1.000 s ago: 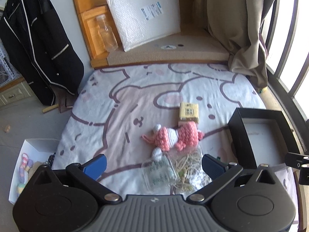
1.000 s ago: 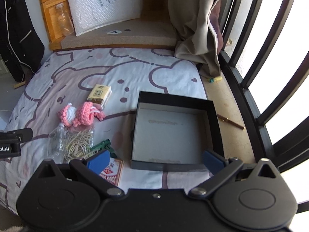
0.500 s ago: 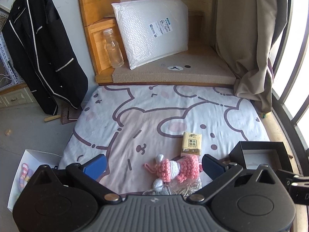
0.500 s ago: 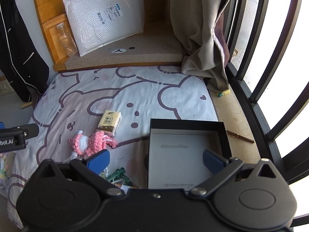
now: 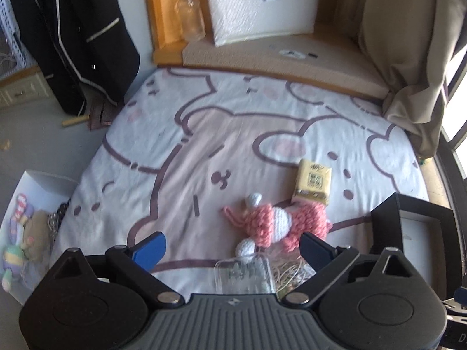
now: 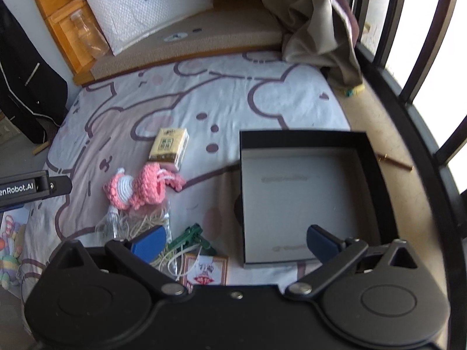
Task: Organize objects
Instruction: 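Grasp the clear vial case with the left tool while the right tool grasps the playing card box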
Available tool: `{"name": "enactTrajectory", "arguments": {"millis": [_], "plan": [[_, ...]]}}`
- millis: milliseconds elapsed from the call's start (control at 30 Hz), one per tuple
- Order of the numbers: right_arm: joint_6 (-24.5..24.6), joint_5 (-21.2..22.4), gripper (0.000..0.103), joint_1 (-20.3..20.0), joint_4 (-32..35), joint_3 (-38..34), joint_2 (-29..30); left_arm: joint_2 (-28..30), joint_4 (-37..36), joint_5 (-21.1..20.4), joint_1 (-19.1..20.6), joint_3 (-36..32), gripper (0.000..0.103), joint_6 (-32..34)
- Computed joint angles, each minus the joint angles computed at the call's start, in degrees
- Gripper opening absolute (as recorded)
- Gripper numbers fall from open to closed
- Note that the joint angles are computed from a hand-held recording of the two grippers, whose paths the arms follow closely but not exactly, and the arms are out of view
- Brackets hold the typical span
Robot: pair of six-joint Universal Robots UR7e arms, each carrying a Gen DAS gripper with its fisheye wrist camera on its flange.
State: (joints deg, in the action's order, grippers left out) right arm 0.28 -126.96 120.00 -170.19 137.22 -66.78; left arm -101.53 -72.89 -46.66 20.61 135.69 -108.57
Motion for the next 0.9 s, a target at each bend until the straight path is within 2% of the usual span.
{"name": "enactTrajectory", "arguments": {"millis": [167, 300, 533, 900], "plan": [[2.8, 1.9, 0.103, -2.5, 1.4, 0.3, 1.0, -3.0, -3.6, -1.8, 2.7, 3.0, 0.091, 1.1], [3.5, 4.0, 0.096, -3.9, 2.7, 0.3, 1.7, -4.9, -7.9, -3.0, 5.6, 5.1, 0.089, 2.9], [3.1, 6.9, 0.094, -5.9, 4.7, 0.1, 3.1, -10.7, -20.0, -4.7, 9.6, 10.4, 0.087, 5.8], [4.4, 10.5, 0.085, -9.1, 8.4, -0.3, 5.4, -13.1, -32.0, -7.2, 13.6, 14.9, 0.087, 8.4]]}}
